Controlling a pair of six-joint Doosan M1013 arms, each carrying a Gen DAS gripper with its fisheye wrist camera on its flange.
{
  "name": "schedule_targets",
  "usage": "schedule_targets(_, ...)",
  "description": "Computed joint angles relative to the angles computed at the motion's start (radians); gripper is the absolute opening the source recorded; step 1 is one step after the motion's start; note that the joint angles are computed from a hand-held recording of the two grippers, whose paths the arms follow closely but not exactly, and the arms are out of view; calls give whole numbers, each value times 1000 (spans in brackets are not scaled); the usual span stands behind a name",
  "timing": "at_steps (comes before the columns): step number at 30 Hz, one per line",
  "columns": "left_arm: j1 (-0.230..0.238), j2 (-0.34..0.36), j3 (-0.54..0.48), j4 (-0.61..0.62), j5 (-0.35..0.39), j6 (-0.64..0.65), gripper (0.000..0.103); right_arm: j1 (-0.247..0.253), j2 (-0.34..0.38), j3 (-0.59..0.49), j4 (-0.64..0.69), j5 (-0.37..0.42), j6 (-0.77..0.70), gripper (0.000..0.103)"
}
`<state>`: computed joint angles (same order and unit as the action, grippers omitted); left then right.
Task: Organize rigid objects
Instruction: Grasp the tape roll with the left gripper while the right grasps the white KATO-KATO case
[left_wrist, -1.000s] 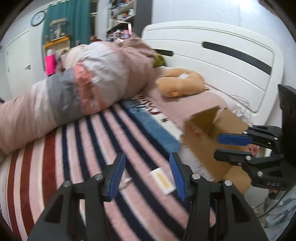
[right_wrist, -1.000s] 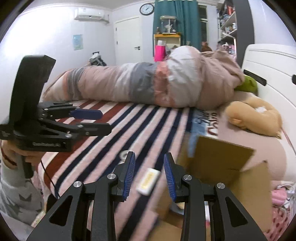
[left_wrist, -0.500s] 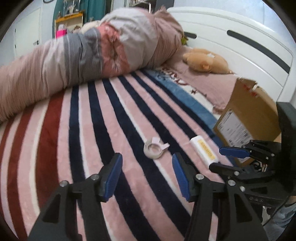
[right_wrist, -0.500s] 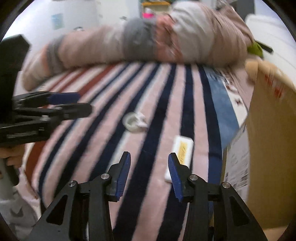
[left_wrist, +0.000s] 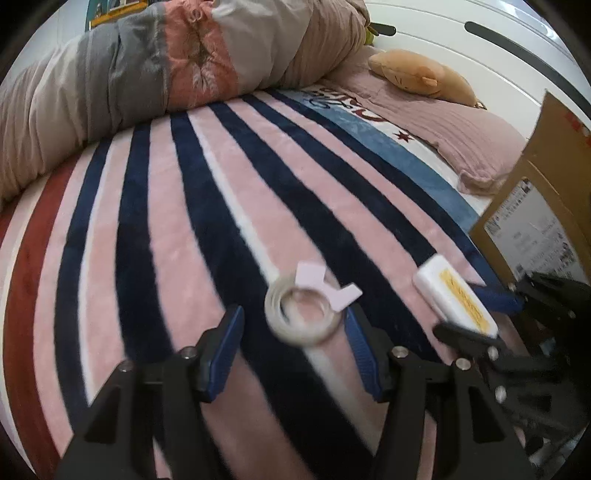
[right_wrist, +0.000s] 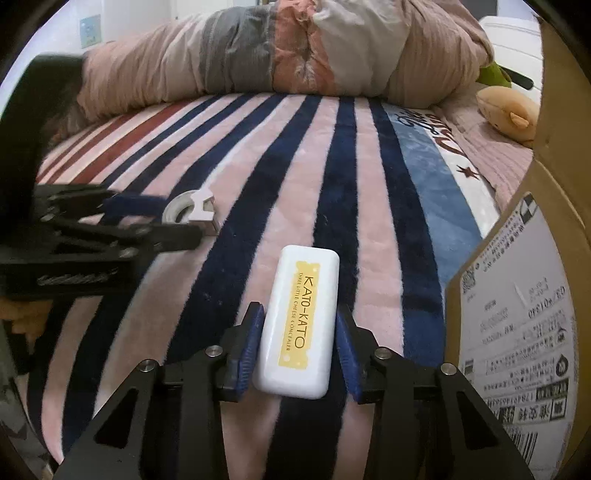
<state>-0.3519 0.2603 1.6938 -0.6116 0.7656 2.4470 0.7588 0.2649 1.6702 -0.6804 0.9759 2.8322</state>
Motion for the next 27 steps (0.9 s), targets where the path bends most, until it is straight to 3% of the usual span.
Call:
schedule_targets(2,-7,5,-1,-3,-15,-5,52,-3,7,-5,-8,-8,-15,34)
schedule_targets(4,-12,4,4,5,-34,-2,39,-1,6,-3,-11,-15,-23,34)
schedule_targets(5,-13,2,7,5,-41,3,38,-1,6,-4,-11,-18,-25,34)
schedule_targets(13,10,-23,18,-41,-20,34,38,0,-9,-1,6,-58,-47,31)
schedule_targets(20,53,-126,51,-54,-41,19,38,36,-36,-27,-47,-86,-51,31)
schedule_targets(27,96,-241,82,-147,-28,98,38,91,-86,-43,-151,-113,-47,31)
